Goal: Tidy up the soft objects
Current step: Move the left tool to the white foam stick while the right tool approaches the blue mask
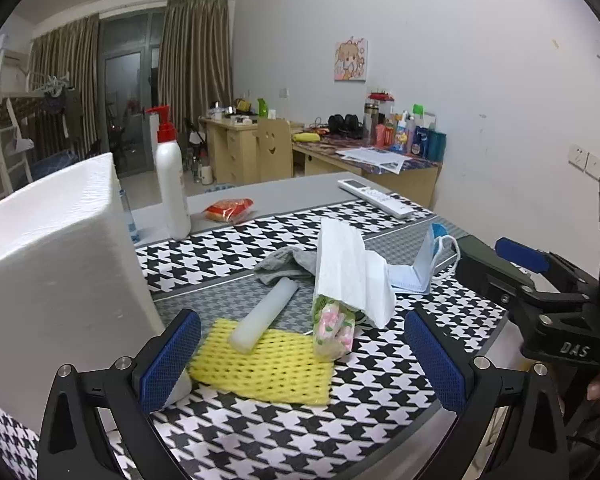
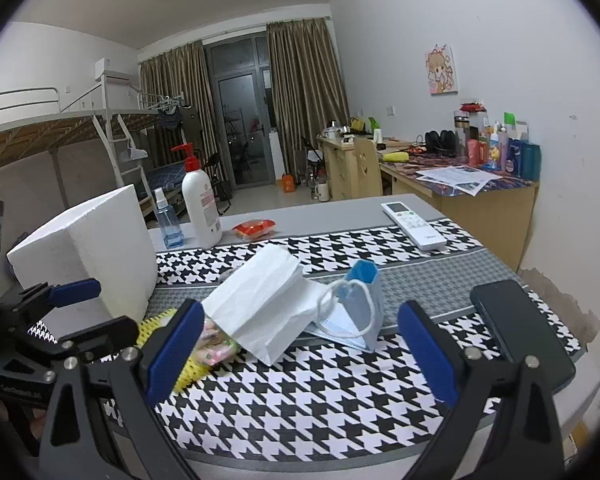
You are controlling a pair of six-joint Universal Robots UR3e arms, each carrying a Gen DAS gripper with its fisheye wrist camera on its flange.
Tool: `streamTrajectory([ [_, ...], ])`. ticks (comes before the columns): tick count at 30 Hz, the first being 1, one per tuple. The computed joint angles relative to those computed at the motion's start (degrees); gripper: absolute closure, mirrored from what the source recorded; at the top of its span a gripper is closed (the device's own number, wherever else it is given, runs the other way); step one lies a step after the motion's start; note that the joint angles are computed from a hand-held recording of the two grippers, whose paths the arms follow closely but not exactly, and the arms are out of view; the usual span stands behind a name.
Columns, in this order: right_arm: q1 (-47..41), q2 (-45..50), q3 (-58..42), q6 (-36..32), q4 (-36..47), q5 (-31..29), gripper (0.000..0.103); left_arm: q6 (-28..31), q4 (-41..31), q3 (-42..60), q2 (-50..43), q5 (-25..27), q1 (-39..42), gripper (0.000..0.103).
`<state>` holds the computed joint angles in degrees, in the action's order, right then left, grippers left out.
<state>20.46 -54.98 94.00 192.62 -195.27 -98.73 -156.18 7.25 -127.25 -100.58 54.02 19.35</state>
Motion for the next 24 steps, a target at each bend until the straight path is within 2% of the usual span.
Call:
streamTrajectory([
  [8,-1.9,0.2,-0.4,0.3,1.2,2.0,0.004,-2.8,-1.2,5.8,-4.3,6.0,-3.9,0.001],
  [18,-3.4,2.0,-3.6,0.3,3.5,4.3,0.004,-3.4,-3.4,11.2,-8.4,9.5,-6.4,0.001],
  [20,-3.4,2.4,-4.2,0.2,3.9,4.3,0.004,-4.9,-2.7,12.2,-9.5,12.2,-7.0,0.001],
  [22,-3.6,2.7,-4.6,0.5,4.3,4.5,0.004,-6.7,-0.8,13.1,-10.9,19.4,-8.9,0.002],
  [24,-3.8,3.2,-5.1,0.4,4.8,4.9,0.004,-7.2,0.5,12.4,-10.9,20.2,-8.5,0.002],
])
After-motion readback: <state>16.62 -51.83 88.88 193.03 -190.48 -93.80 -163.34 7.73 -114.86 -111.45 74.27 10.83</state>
